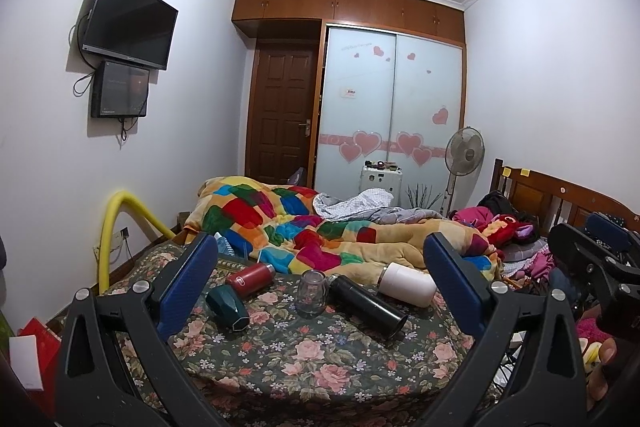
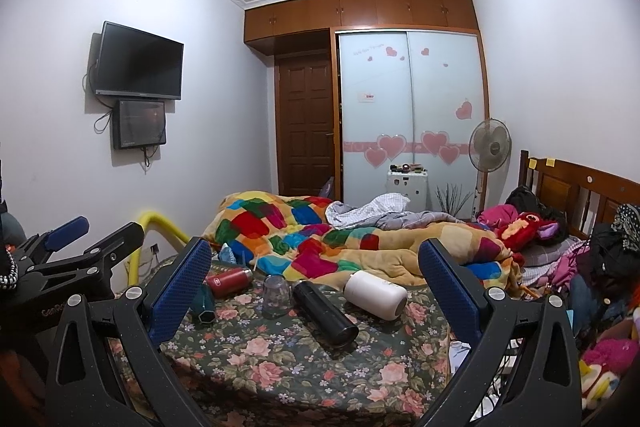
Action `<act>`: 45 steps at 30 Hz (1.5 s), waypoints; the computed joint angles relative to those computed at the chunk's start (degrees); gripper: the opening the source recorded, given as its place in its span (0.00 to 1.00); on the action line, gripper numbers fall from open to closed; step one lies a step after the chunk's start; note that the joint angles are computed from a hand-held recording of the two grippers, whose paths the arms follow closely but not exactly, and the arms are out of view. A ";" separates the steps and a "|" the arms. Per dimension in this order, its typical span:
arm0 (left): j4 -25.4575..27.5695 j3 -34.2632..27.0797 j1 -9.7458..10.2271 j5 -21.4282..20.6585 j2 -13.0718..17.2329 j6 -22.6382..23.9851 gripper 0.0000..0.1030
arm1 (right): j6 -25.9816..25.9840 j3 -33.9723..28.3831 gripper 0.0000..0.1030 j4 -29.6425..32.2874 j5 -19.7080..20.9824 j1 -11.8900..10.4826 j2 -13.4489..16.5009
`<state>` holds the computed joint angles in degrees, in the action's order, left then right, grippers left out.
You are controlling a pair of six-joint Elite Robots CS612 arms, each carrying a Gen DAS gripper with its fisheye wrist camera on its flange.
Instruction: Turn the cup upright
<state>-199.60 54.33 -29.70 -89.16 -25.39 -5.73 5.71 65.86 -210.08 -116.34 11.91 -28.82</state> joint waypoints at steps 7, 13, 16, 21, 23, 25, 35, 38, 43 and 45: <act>0.28 -0.17 -0.01 0.06 -0.03 0.01 1.00 | -0.04 0.05 1.00 -0.13 0.07 -0.04 0.06; 0.25 -0.08 -0.01 -0.01 -0.06 -0.08 1.00 | -0.08 -0.09 1.00 -0.06 0.03 0.00 0.12; 0.20 -0.02 -0.03 0.05 -0.07 -0.05 1.00 | -0.04 -0.02 1.00 -0.13 0.08 -0.01 0.11; 0.21 -0.01 -0.05 0.03 -0.06 -0.06 1.00 | -0.12 -0.07 1.00 -0.23 0.01 0.00 0.19; 0.17 0.02 -0.03 -0.05 -0.04 -0.03 1.00 | -0.03 -0.05 1.00 -0.16 0.07 -0.01 0.18; 0.19 0.03 -0.06 0.12 -0.03 0.01 1.00 | 0.03 -0.09 1.00 -0.05 0.03 0.04 0.22; 2.61 -1.73 -0.21 0.28 0.78 -0.26 1.00 | 1.39 -0.55 1.00 2.35 1.06 -0.54 0.33; 4.58 -3.58 -0.17 0.28 1.55 -0.46 1.00 | 1.71 -0.70 1.00 3.10 1.33 -0.73 0.35; 8.74 -7.63 -0.04 0.34 3.47 -0.63 1.00 | 3.18 -1.81 1.00 6.54 2.04 -1.35 0.78; 10.82 -9.84 0.00 0.42 4.64 -0.68 1.00 | 4.04 -2.37 1.00 8.66 2.77 -1.80 0.96</act>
<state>-188.78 44.49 -29.70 -88.74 -20.75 -6.41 9.75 63.49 -201.42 -113.57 10.11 -27.86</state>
